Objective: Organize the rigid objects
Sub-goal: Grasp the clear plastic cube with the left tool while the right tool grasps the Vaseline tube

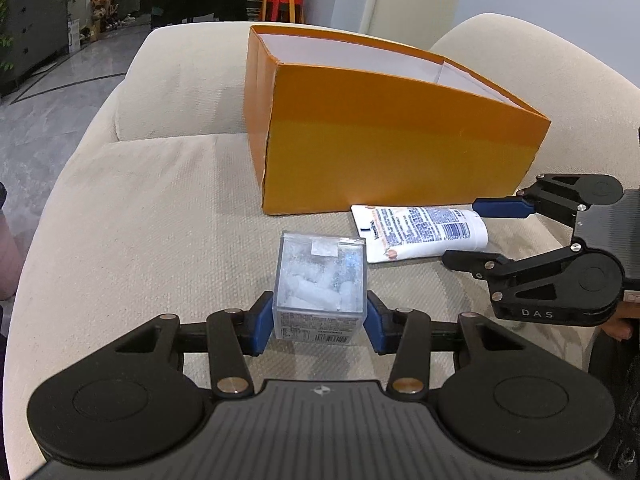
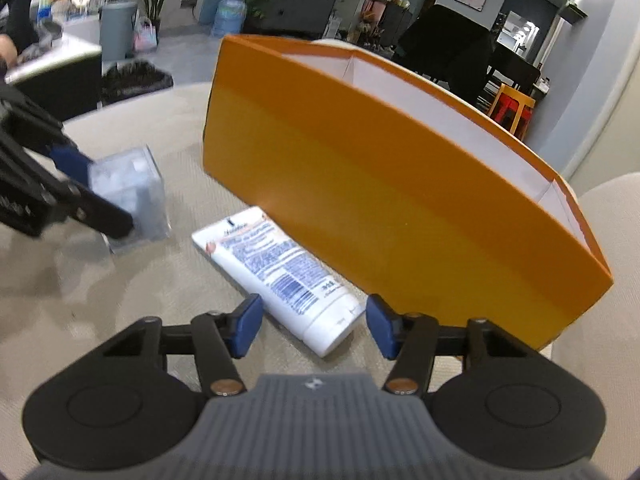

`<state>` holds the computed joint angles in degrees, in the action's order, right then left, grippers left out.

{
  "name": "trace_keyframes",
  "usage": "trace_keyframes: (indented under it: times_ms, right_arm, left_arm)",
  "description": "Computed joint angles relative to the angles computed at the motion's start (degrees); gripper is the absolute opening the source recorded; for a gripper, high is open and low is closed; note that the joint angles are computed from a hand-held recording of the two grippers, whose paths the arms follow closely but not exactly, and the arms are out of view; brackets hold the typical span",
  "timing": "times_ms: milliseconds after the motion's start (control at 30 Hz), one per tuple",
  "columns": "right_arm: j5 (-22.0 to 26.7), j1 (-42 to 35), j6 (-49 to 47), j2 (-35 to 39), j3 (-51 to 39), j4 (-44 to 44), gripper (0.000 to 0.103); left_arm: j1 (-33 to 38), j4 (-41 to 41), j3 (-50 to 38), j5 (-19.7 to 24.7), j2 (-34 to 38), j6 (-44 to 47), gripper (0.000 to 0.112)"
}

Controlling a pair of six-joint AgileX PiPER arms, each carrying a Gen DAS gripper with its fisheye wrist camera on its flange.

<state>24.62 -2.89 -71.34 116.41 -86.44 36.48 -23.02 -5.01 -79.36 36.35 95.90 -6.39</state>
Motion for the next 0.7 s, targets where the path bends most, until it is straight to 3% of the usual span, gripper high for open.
trace_keyframes:
  times_ms: [200, 300, 367, 533, 700]
  right_arm:
    - [2.1, -0.2, 0.5, 1.5, -2.3, -1.0, 0.064]
    - [7.0, -1.4, -2.5, 4.2, -7.1, 2.1, 0.069]
    - [10.5, -1.5, 3.6, 6.7, -11.8, -1.9, 0.069]
    - [24.5, -3.2, 16.8, 11.1, -22.5, -4.9, 0.049]
    - [23.9, -1.8, 17.0, 4.2, -12.3, -5.2, 0.049]
  left_arm:
    - [0.0, 0.2, -0.6, 0.7, 0.2, 1.0, 0.053]
    - [0.2, -0.2, -0.6, 1.0, 0.1, 1.7, 0.053]
    - [0.4, -0.5, -0.3, 1.0, 0.0, 1.9, 0.053]
    - [0.8, -0.8, 0.7, 0.4, -0.7, 1.8, 0.054]
    - [1.0, -1.0, 1.9, -0.1, -1.5, 2.1, 0.055]
